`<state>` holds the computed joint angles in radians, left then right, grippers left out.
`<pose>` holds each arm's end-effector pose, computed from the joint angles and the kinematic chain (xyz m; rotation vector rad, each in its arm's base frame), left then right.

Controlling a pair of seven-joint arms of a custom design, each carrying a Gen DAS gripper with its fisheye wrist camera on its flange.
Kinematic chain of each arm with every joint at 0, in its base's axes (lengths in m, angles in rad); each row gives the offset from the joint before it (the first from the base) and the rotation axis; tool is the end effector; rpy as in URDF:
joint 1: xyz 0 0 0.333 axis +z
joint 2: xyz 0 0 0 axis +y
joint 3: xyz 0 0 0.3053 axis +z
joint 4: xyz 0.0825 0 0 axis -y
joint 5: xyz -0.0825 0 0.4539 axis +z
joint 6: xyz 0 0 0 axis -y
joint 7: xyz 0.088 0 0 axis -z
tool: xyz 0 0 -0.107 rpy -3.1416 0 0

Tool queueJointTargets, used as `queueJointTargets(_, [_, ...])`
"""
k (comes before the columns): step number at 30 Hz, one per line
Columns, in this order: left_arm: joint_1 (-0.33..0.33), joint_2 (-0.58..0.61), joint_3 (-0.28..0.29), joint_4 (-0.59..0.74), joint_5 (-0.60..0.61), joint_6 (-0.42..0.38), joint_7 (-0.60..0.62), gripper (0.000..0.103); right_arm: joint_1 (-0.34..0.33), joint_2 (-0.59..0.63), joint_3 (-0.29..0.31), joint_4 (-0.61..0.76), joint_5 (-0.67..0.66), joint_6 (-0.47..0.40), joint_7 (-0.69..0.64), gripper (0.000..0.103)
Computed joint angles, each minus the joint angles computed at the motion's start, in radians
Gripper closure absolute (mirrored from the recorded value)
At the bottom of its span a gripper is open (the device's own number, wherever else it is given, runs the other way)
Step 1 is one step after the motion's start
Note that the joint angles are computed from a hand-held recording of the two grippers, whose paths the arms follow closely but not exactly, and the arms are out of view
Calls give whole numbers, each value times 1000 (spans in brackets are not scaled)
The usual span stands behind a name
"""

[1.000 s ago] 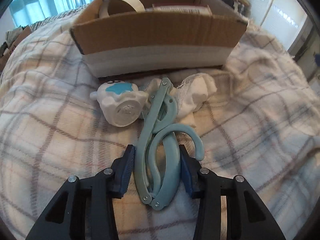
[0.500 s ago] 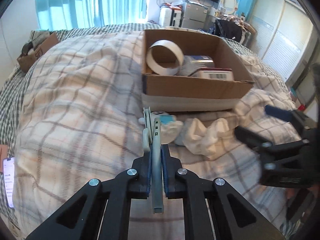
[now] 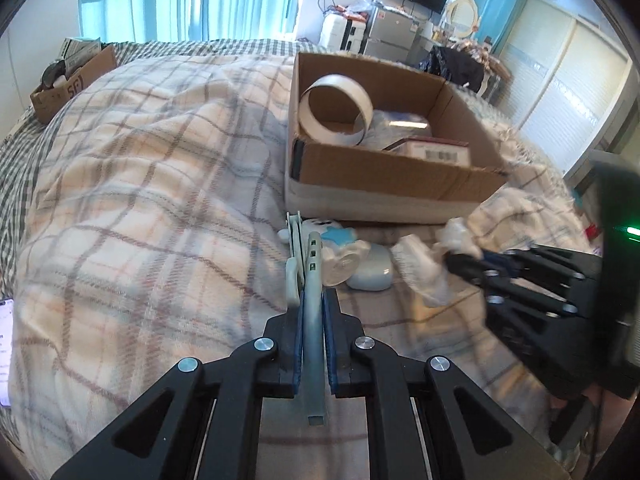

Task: Organize objects
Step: 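Grasp the green clip with the left tool while the right grasps the socks, then lower the clip and socks into the box and open both tools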

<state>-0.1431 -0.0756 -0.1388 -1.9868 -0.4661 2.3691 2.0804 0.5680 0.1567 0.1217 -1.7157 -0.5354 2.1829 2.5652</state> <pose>0.6142 -0.1850 0.5135 -1.4410 2.5214 -0.8680 0.5584 0.4307 0.4960 -1.8743 2.0027 -0.6264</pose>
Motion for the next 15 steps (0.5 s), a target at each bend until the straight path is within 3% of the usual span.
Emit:
queueJointTargets(4, [-9,-39,4,-4,-45,-10,16,94,13,-94,17,-43,-95,-41,56,94])
queueJointTargets(9, [-29,-73,8,22,-63,-5,13,94,-18,-187,57,-72,-157,-63,95,94])
queueJointTargets(15, [-49,-33,1,135,-58,16,-4,94,-48,-192,83,-7,-217,-77,67,94])
